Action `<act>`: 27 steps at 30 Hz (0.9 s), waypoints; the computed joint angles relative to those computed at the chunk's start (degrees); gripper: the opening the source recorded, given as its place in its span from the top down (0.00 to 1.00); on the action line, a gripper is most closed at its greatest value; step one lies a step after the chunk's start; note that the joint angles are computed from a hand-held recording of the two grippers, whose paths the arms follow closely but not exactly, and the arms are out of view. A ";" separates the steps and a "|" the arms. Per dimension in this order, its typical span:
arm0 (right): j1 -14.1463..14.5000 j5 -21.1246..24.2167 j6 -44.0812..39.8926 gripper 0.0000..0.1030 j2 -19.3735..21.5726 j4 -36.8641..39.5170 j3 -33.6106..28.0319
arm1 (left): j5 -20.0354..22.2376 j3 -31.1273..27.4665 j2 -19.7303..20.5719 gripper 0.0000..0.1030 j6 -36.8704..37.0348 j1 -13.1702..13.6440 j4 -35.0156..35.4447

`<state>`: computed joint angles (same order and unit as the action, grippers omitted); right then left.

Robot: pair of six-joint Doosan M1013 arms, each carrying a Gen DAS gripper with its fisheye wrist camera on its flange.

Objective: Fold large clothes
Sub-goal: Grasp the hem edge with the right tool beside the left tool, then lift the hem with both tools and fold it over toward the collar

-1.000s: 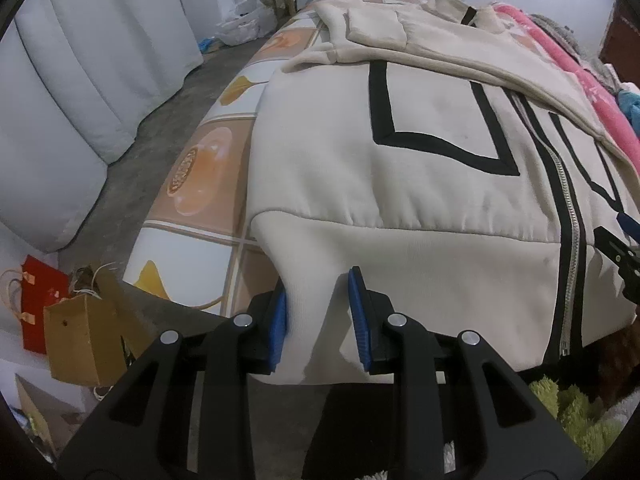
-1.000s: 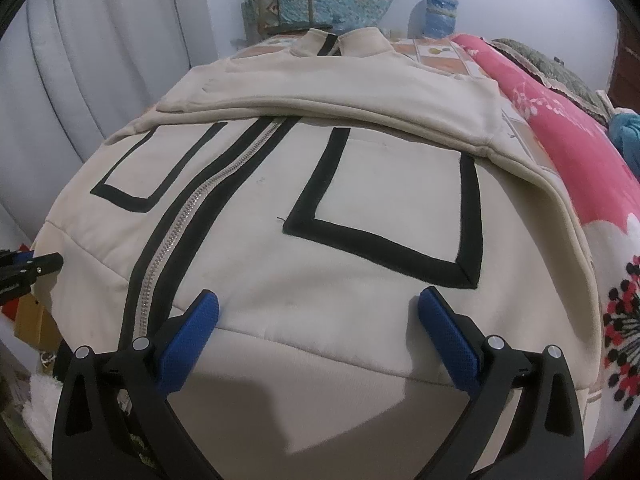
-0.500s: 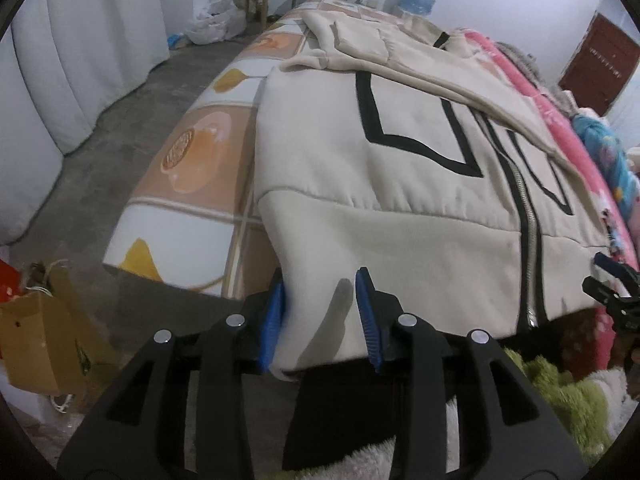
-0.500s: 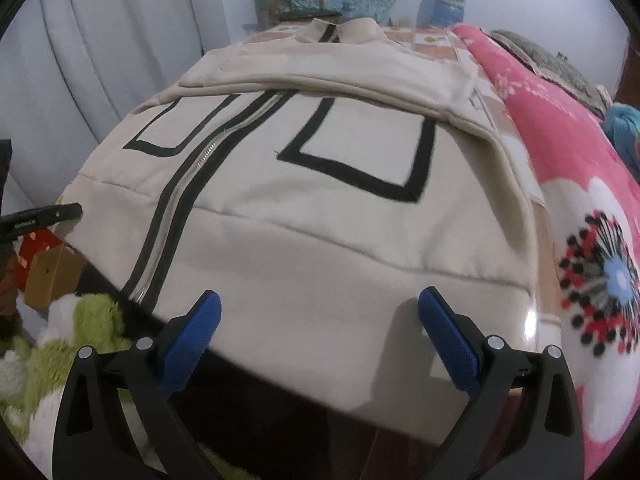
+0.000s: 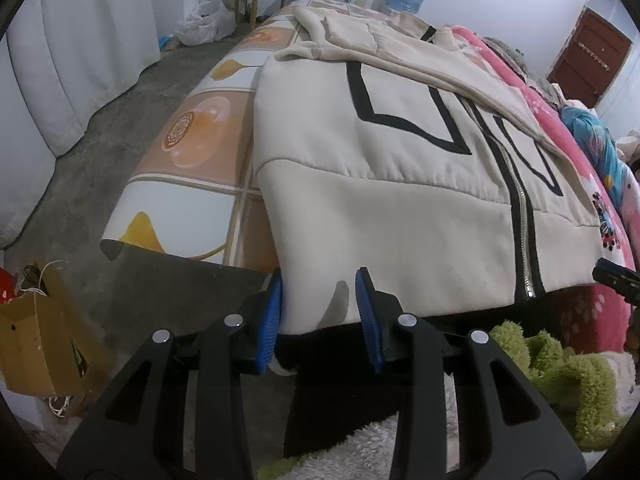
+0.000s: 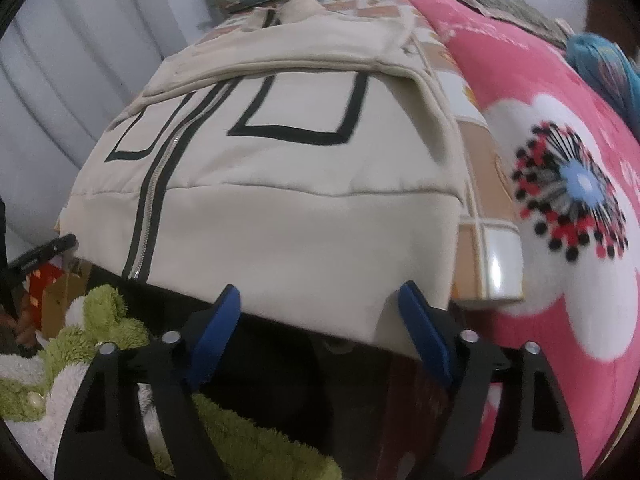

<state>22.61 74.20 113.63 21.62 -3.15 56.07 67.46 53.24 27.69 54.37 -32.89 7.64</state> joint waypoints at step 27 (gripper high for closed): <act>-0.23 -1.31 10.51 0.94 -3.49 -6.16 4.87 | -0.79 0.63 -1.08 0.95 0.35 -1.37 5.93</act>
<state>22.38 72.89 124.14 18.13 -9.31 60.94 66.67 53.87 26.61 54.72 -34.25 13.58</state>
